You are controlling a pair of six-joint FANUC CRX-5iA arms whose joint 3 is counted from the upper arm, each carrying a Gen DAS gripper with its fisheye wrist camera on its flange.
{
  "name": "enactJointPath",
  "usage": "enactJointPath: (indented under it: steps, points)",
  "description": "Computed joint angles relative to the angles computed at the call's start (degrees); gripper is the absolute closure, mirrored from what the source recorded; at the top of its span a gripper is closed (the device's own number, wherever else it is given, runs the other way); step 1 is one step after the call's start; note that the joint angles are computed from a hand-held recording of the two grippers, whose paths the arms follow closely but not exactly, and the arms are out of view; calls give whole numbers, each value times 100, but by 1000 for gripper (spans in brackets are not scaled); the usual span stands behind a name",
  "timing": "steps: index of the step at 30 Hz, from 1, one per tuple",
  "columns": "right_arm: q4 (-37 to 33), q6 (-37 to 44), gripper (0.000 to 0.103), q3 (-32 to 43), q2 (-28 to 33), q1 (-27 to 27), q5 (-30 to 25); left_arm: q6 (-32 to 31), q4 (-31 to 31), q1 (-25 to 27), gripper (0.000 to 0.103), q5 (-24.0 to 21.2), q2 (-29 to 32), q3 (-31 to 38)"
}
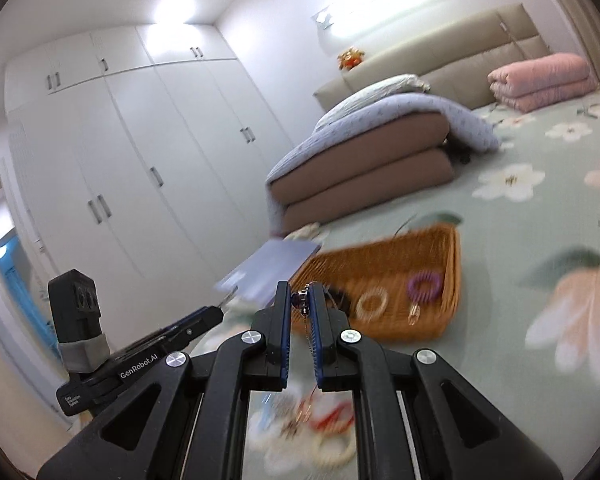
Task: Organize jewelry
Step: 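Carry the hair clip and chain necklace over the basket with both tools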
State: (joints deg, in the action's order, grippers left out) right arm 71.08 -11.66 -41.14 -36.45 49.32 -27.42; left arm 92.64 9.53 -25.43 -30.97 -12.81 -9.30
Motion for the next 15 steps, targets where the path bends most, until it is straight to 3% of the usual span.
enactJointPath:
  steps: [3, 9, 11, 15]
  points:
    - [196, 103, 91, 272, 497, -515, 135, -294, 390, 89, 80, 223, 509, 215]
    - [467, -82, 91, 415, 1368, -1370, 738, -292, 404, 56, 80, 458, 1311, 561]
    - [-54, 159, 91, 487, 1599, -1441, 867, -175, 215, 40, 80, 362, 1516, 730]
    - [-323, 413, 91, 513, 1674, -1397, 806, 83, -205, -2, 80, 216, 1755, 971]
